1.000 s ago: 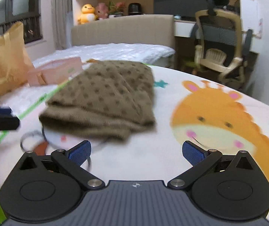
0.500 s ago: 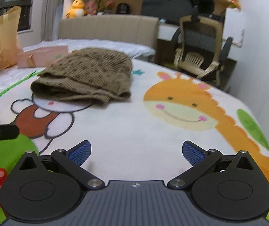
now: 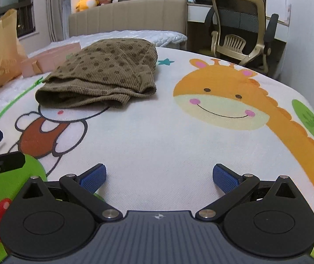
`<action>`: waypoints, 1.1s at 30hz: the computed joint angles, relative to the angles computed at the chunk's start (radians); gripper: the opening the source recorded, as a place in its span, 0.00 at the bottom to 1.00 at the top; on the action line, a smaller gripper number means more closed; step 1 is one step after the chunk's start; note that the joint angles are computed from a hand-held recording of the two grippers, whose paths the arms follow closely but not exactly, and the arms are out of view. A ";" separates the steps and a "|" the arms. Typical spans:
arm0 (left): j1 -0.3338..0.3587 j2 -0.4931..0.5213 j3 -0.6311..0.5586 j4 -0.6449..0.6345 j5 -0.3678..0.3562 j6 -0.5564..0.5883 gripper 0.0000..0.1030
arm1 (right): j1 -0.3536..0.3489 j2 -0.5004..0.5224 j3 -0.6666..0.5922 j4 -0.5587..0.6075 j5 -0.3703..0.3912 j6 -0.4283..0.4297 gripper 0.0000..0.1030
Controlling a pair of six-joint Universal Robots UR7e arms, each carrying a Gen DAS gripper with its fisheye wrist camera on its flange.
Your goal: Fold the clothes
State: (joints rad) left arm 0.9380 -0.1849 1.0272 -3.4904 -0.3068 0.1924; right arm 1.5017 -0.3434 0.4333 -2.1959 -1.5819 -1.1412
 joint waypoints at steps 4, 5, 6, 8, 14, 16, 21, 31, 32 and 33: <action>0.002 -0.008 0.011 0.017 -0.002 -0.026 1.00 | 0.001 -0.001 0.004 -0.003 -0.002 0.001 1.00; 0.002 -0.010 0.013 0.021 -0.002 -0.032 1.00 | 0.001 -0.001 0.004 -0.004 -0.002 0.002 1.00; 0.002 -0.011 0.015 0.026 -0.001 -0.038 1.00 | 0.001 -0.001 0.005 -0.004 -0.001 0.003 1.00; 0.003 -0.015 0.020 0.035 -0.001 -0.051 1.00 | 0.001 -0.002 0.007 -0.007 -0.002 0.003 1.00; 0.004 -0.023 0.031 0.055 -0.001 -0.079 1.00 | 0.001 -0.002 0.007 -0.006 -0.002 0.003 1.00; 0.004 -0.023 0.032 0.059 -0.001 -0.083 1.00 | 0.002 -0.001 0.006 -0.007 -0.002 0.004 1.00; 0.006 -0.030 0.039 0.077 -0.003 -0.106 1.00 | 0.002 -0.001 0.009 -0.011 -0.002 0.005 1.00; 0.007 -0.036 0.048 0.093 -0.004 -0.130 1.00 | 0.001 -0.001 0.008 -0.010 -0.001 0.005 1.00; 0.007 -0.037 0.048 0.094 -0.005 -0.131 1.00 | 0.001 -0.001 0.008 -0.010 -0.001 0.005 1.00; 0.007 -0.038 0.050 0.094 -0.006 -0.132 1.00 | 0.001 -0.001 0.007 -0.010 0.000 0.005 1.00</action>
State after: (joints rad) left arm 0.9452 -0.2228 1.0767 -3.3964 -0.3128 0.0607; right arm 1.5029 -0.3440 0.4404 -2.2058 -1.5824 -1.1361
